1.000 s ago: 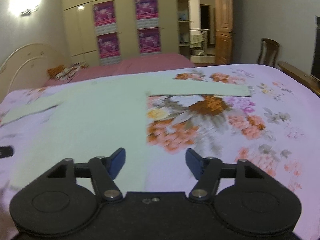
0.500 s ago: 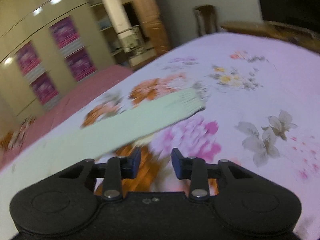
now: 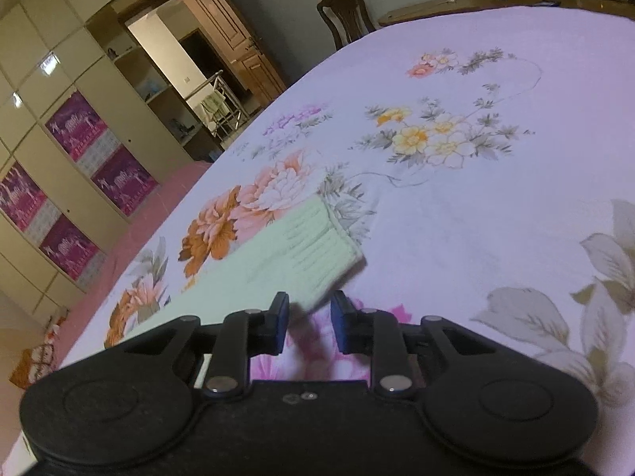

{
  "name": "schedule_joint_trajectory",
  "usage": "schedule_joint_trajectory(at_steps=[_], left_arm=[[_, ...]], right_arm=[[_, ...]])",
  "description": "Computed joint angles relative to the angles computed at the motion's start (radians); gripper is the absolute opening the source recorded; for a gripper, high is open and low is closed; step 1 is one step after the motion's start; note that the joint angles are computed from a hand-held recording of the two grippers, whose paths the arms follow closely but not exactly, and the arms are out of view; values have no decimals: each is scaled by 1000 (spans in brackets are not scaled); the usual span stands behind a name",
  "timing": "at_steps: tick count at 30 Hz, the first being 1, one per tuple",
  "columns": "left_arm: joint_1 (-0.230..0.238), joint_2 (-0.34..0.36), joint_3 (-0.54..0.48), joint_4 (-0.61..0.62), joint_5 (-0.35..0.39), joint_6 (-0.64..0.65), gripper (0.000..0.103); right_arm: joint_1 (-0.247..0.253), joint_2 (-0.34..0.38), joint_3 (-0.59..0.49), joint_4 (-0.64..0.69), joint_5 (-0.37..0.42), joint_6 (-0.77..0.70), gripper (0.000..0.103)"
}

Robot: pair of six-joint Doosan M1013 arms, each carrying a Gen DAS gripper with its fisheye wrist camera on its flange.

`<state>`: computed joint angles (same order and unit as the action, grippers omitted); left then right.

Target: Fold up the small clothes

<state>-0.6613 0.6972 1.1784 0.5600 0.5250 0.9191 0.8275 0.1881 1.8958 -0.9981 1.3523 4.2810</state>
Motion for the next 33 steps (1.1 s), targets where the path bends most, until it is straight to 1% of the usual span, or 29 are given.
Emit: schedule_joint_trajectory(at_steps=[2,4,5,7,8,10,11,13,14,15,17,19,21,24,26,28,30,31,32,33], left_arm=[[4,6,-9,15,8,-22,103],[7,11,-16,26,22,-35,103],[9,11,-16,28,25,-37,103],[15,9,-15,22,28,-30,103],[18,7,-14,14,28,-24,103],[24,4,-10,24,31,-31,103],[26,4,-9,32,33,-32,103],[34,6,-14,0,51,8,103],[38,5,-14,-21,53,26,103],[42,2,-8,-44,46,51,103],[43,-9,15,-1,34,17,103],[47,-21,37,20,14,6,103],[50,-33,61,64,1,-44,103],[68,-48,80,-28,-9,25,103],[77,-59,97,-52,-20,23,103],[84,-67,108,-67,-19,15,103],[86,-70,112,-66,-12,4,103],[87,-70,110,-77,-11,13,103],[87,-71,111,-84,-12,19,103],[87,-71,110,-100,-18,35,103]], right_arm=[[-7,-1,2,0,-4,-13,17],[-13,-4,3,6,-5,-20,9],[-17,-7,6,10,-8,-23,7],[-29,-12,4,19,-16,-62,5],[-34,-10,-6,29,-9,-105,5],[-42,14,-57,44,39,-253,4],[-38,23,-75,22,49,-299,4],[-32,57,-135,-35,49,-434,4],[-32,75,-165,-58,34,-489,4],[-33,95,-198,-82,3,-542,4],[-38,149,-277,-115,-61,-649,4],[-45,197,-345,-130,-138,-705,4],[-51,249,-418,-135,-216,-769,4],[-58,338,-545,-112,-331,-893,4],[-60,388,-620,-83,-384,-979,4],[-62,446,-707,-30,-426,-1093,4],[-66,493,-778,38,-448,-1202,5],[-67,511,-808,87,-449,-1269,11],[-66,535,-844,125,-429,-1337,16],[-58,551,-867,110,-398,-1382,23]])
